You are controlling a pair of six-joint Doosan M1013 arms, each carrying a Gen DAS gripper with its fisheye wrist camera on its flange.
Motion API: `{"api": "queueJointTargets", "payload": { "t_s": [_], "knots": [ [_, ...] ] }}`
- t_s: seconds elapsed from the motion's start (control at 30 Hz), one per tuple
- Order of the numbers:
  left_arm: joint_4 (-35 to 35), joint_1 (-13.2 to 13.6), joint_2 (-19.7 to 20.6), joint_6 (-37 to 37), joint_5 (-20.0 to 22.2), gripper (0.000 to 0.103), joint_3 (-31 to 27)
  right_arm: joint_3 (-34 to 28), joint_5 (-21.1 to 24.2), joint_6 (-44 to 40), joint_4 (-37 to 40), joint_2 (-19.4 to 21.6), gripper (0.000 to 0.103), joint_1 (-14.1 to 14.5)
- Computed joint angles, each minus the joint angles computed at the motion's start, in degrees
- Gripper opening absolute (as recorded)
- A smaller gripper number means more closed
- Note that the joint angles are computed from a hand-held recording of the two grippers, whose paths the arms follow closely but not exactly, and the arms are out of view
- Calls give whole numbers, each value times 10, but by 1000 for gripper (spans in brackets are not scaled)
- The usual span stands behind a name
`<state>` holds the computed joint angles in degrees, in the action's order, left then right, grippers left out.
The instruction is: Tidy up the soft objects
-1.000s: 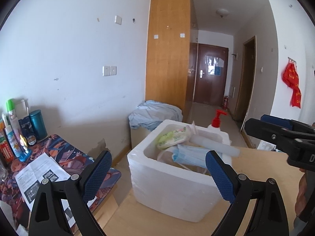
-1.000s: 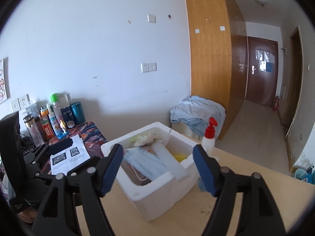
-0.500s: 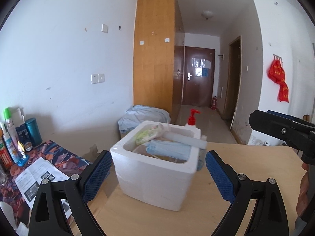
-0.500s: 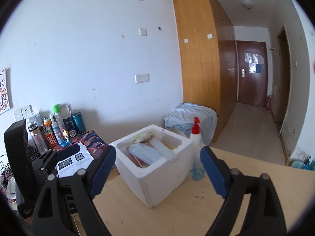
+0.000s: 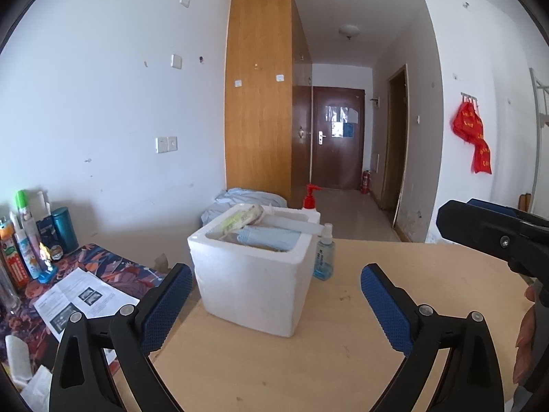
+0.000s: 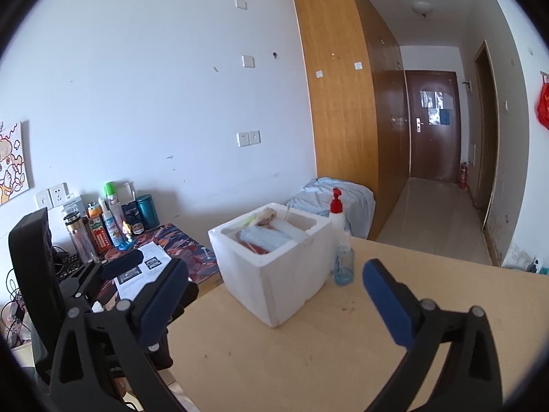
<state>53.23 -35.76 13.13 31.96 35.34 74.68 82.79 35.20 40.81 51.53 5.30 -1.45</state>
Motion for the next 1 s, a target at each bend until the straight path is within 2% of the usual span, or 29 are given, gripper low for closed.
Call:
{"api": "queueJointTargets", "payload": {
  "t_s": [0.3, 0.53, 0.6, 0.8, 1.0],
  "knots": [
    [18, -19, -15, -13, -8, 100, 23, 39, -10, -11, 20, -29, 103, -17],
    [8, -32, -22, -6, -50, 100, 37, 85, -47, -19, 34, -64, 103, -38],
    [11, -35, -24, -12, -74, 100, 44, 103, -68, -24, 39, -78, 103, -45],
    [25, -49, -24, -35, -109, 100, 58, 156, -135, -56, 74, -110, 103, -58],
    [71, -64, -24, -82, -116, 100, 75, 205, -218, -145, 158, -136, 103, -52]
  ]
}}
